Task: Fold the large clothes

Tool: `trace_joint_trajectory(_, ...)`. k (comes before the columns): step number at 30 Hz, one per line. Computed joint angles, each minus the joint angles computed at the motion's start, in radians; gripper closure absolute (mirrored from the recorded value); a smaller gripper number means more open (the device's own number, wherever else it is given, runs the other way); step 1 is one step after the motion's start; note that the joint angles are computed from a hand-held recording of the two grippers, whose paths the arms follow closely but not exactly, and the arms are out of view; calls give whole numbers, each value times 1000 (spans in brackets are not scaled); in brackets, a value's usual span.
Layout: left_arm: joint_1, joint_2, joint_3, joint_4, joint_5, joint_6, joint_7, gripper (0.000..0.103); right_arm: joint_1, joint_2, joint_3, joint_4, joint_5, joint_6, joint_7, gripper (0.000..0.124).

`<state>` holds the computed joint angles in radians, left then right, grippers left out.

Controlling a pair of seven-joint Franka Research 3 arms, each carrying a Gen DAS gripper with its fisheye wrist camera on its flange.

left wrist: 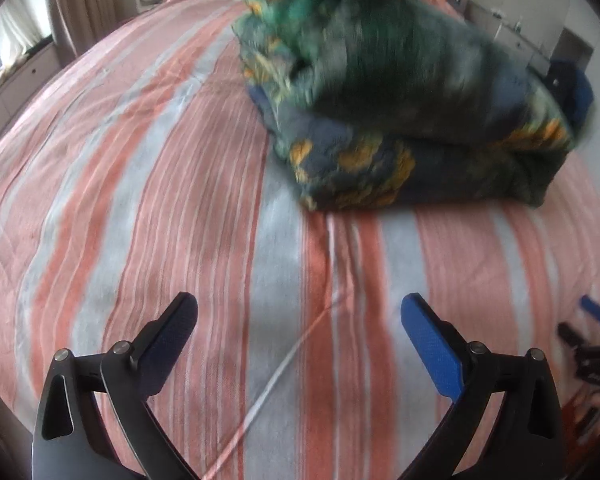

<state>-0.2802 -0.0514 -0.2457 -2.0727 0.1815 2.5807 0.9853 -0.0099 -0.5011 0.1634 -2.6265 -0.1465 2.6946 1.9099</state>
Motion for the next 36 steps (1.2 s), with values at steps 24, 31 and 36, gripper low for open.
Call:
trace_joint_trajectory(24,95,466,-26,514,-714,-129,588,0,215,191,-321,361,757,-88,-600,21)
trace_joint_trajectory(31,142,525,-86,581,-662,-150,547,2,300,715,-533,895,1321,-549,-822,24)
trace_joint_trajectory(36,83,484,-59,543,-520,-87,426,27,322,735,-450,964,1016,-431,-808,47)
